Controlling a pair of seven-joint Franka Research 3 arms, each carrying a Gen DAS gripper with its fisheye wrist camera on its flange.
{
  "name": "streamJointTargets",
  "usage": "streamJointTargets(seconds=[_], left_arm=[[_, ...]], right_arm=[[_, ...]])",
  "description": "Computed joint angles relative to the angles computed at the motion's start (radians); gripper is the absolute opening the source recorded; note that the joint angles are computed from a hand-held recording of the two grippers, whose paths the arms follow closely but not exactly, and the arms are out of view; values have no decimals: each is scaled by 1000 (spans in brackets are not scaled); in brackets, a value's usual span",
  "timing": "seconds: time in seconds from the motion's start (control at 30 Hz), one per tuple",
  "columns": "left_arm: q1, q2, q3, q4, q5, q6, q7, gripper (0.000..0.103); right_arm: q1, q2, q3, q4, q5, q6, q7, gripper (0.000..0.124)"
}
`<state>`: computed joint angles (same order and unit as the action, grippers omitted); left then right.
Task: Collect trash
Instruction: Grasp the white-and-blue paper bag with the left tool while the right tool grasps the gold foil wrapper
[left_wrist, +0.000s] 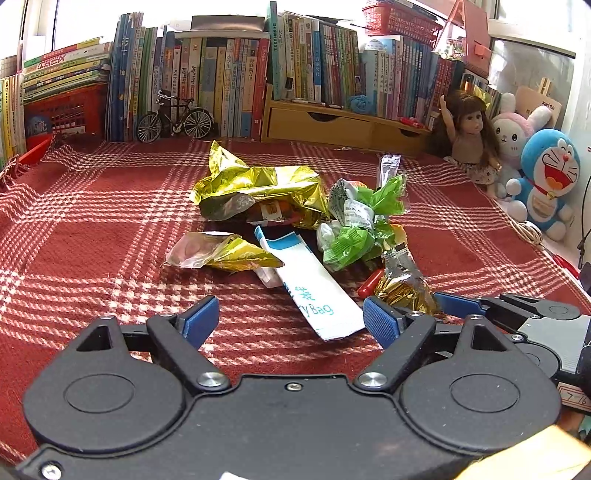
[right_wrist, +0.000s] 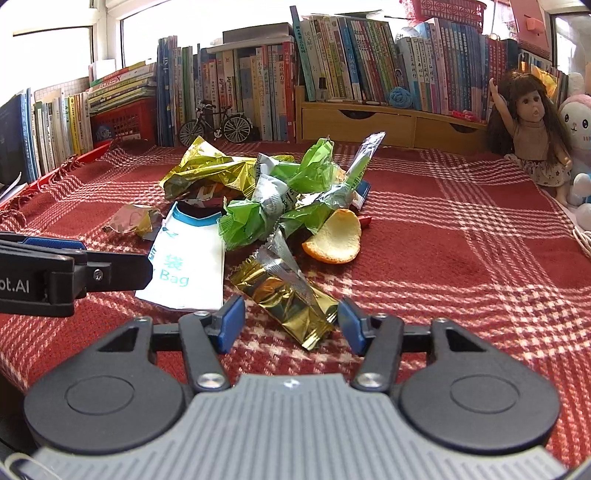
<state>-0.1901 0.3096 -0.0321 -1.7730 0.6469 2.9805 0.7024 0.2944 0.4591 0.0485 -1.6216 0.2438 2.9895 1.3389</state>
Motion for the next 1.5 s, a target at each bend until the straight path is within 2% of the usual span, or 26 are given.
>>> streamJointTargets(seconds=[0.07,0.2,0.27,0.33,0.4,0.43,0.47,0.5,0.53,0.57,0.63,0.67,0.87,0.93,1.0,1.03,1.07,1.13,1.2,1.27,1.33,1.43,1.5], left_arm=[[-3,12,-2,19,-3,-14,3,81],[7,49,-27,66,-53,-41,41,81],[4,71,-31,94,-73,-56,54,79],[0,97,-35,129,-95,-83,65,69],[0,131,-46,173,-126,-107,82,64],[1,148,-50,192,-142,-115,89,53],[4,162,-59,211,-164,-135,101,34],[5,172,-64,228,-186,-158,107,23],[-9,173,-47,228,-185,-164,79,14],[-12,168,-40,218,-184,-151,67,11],[10,147,-59,185,-207,-129,92,10],[25,130,-73,162,-221,-118,117,10],[82,17,-121,31,-277,-100,281,9],[105,-12,-141,-6,-315,-97,352,10],[99,-37,-127,-34,-315,-102,369,16],[77,-44,-100,-39,-280,-109,341,24],[44,-50,-59,-40,-211,-118,284,39],[-7,-55,3,-40,-64,-122,157,58],[-6,-54,4,-37,-7,-113,109,62],[24,-45,-30,-36,-42,-88,133,79],[32,-34,-43,-31,-64,-78,136,83],[7,-5,-21,3,-39,-87,75,88],[-18,21,1,35,-6,-102,18,91]], right_arm=[[-18,-6,19,-6,14,1,-18,42],[-63,-33,62,-34,65,-6,-80,34],[-55,-51,45,-57,65,3,-85,32],[-38,-67,15,-80,48,20,-73,31],[-34,-78,0,-95,44,28,-60,31],[-36,-83,-3,-100,44,31,-54,34],[-40,-88,-4,-107,46,35,-51,37],[-45,-91,-1,-110,48,37,-52,37],[-55,-93,8,-112,54,38,-60,37],[-63,-94,17,-114,61,41,-70,41],[-90,-94,49,-113,83,44,-108,55],[-110,-92,75,-112,103,45,-141,58],[-138,-45,132,-38,152,-8,-287,64],[-129,-19,128,7,157,-49,-314,65],[-122,6,125,49,161,-86,-340,65],[-118,17,125,68,164,-101,-354,66],[-113,29,122,87,162,-111,-369,67],[-96,52,109,123,151,-124,-383,67],[-89,75,106,163,145,-153,-401,67],[-71,96,86,202,127,-186,-392,66],[-64,101,77,216,121,-208,-383,48],[-68,73,80,171,135,-170,-387,40],[-67,51,73,136,139,-146,-378,40]])
